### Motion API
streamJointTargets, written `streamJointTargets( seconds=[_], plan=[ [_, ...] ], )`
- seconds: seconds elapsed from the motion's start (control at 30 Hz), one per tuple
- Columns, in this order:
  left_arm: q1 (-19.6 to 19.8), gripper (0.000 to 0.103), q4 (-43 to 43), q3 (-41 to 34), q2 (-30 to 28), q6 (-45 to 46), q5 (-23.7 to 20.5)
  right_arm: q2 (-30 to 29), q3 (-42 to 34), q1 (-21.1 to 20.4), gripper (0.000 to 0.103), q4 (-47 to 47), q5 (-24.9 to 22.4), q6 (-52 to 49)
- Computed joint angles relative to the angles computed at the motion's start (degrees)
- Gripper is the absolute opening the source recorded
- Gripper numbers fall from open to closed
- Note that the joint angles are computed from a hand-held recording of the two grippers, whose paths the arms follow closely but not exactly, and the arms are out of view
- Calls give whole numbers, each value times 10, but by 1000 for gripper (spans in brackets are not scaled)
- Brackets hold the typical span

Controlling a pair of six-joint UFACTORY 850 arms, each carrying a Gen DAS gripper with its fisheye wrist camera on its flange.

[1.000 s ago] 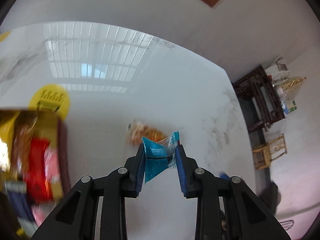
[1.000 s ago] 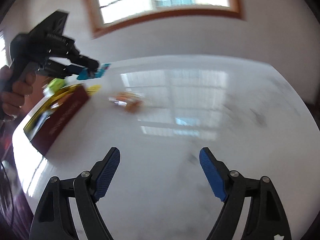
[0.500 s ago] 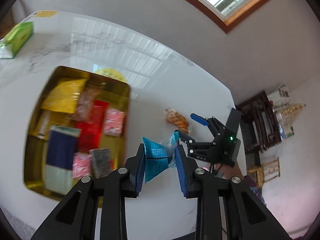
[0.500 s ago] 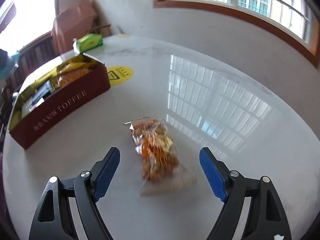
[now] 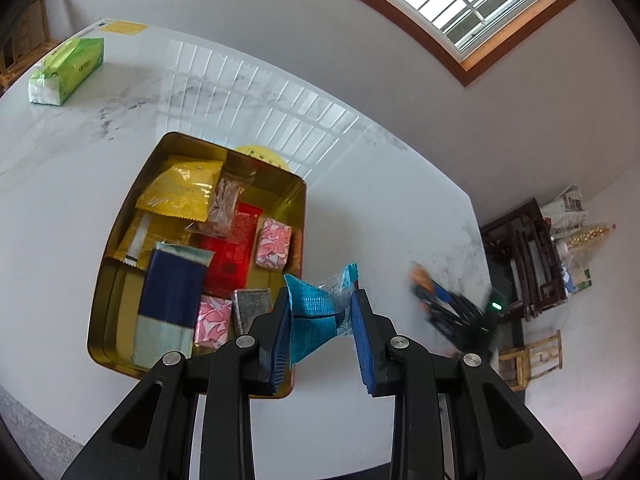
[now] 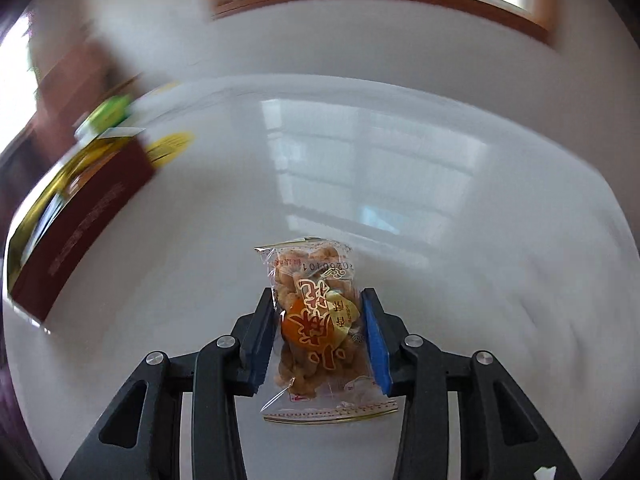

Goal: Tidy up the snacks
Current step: 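Lower the blue candy into the tin and open the left gripper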

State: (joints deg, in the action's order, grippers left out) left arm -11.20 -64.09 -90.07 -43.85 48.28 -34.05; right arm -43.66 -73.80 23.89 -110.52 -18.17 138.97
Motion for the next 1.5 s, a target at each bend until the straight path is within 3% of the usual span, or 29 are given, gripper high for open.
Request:
streamJointTargets(
  seconds=[0.13, 0.23, 0.57, 0.77, 0.97, 1.23, 1.37, 1.5],
  plan=[
    [4, 30, -10, 8, 0, 16, -5, 60, 107, 10, 39, 7, -73, 133],
    [4, 30, -15, 12, -1, 29, -3, 74, 133, 25, 39, 51, -106, 154],
    [19, 30, -34, 50, 3, 65, 13, 66, 117, 30, 39, 168, -132, 57],
    [21, 30, -43, 54, 2, 89, 28, 66, 116, 35, 39, 190, -140, 42],
    [8, 30, -10, -14, -38, 65, 45, 60, 103, 41, 39, 234, -152, -6],
    [-14, 31, 105, -143, -123, -49, 48, 61, 105, 40, 40, 231, -149, -3],
    [-25, 31, 189, -182, -148, -125, 55, 63, 108, 39, 40, 224, -147, 4],
    [-22, 33, 182, -184, -152, -139, 54, 65, 110, 38, 40, 218, -145, 11]
  ],
)
